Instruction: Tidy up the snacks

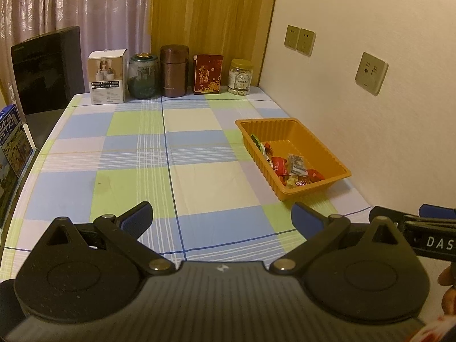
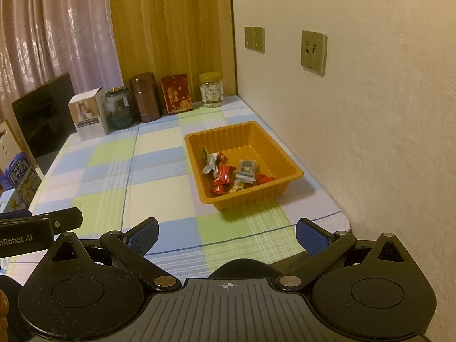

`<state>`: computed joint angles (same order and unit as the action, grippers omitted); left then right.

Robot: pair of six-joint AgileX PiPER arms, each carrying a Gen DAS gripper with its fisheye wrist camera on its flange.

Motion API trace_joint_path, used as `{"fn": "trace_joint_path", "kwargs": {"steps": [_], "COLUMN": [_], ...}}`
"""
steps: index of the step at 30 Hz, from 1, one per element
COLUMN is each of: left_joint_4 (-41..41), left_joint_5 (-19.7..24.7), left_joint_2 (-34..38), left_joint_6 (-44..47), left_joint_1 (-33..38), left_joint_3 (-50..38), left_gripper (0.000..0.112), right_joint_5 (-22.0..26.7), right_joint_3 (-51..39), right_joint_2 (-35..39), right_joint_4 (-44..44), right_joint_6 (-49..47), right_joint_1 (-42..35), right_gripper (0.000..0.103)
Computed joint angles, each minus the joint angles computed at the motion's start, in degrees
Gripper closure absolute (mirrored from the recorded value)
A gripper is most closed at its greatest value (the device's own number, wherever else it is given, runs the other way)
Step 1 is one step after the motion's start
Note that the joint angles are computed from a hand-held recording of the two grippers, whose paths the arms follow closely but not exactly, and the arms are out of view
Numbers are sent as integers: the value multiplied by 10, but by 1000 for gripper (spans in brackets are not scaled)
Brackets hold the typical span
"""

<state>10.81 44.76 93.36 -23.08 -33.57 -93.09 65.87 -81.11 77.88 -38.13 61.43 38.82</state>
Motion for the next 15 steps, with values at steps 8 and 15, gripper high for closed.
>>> {"fn": "trace_joint_path", "kwargs": {"steps": [8,15], "left_joint_4": [1,2], "left_joint_5": [0,-2], "left_joint_2": [1,2], "left_joint_6": [-1,1], "left_joint_1": [-1,-1], "left_joint_3": [0,0], "left_gripper": [10,10], "right_joint_5": [-1,-1], "right_joint_3": [4,7], "right_joint_2": [-1,-2], "right_joint_4": [0,-2], "right_joint_6": [5,8], "right_joint_1": [1,3], "right_gripper": [2,2]}}
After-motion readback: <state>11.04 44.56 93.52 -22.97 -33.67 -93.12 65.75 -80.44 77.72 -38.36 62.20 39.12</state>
